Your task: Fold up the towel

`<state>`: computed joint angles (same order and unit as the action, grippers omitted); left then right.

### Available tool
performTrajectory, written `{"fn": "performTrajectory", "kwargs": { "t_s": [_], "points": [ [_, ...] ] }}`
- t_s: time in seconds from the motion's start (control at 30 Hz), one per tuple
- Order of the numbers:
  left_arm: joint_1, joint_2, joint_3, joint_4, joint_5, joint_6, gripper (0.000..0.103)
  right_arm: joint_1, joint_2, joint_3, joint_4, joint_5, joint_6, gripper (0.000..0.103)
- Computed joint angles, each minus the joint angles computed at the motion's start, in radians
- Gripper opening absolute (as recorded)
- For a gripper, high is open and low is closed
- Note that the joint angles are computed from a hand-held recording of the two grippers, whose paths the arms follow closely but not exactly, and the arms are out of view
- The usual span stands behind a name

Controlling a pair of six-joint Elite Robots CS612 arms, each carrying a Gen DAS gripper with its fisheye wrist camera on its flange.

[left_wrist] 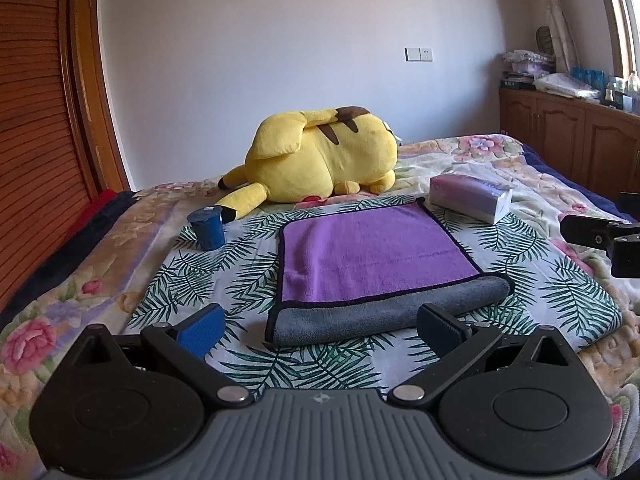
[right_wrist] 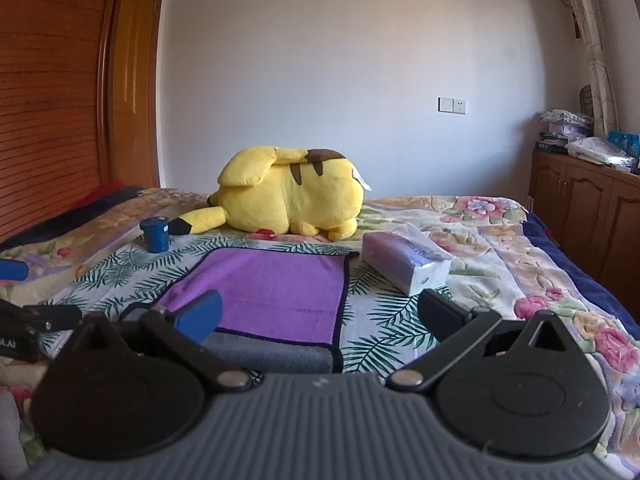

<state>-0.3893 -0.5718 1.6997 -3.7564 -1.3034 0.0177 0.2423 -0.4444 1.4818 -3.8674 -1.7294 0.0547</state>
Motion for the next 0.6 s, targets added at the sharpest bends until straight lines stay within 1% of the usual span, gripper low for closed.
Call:
{"fn": "performTrajectory", "kwargs": {
  "t_s": [0.17,0.3,0.6],
  "points": [
    [0.004,0.006,-0.02,0.025,-0.004,0.003,0.103,-0.003,0.005,-0.016,0.028,0.014,-0.003,0.103],
    [0.009,0.012,-0.039,0.052,-0.004,0.0,0.103,-0.009,0.006,-0.027,0.063,0.045,0.0,0.103],
    [0.02,0.031,-0.084,0.107,-0.005,0.006,0.103,-0.018,0.016,-0.064,0.137,0.081,-0.001,0.103]
  ]
}}
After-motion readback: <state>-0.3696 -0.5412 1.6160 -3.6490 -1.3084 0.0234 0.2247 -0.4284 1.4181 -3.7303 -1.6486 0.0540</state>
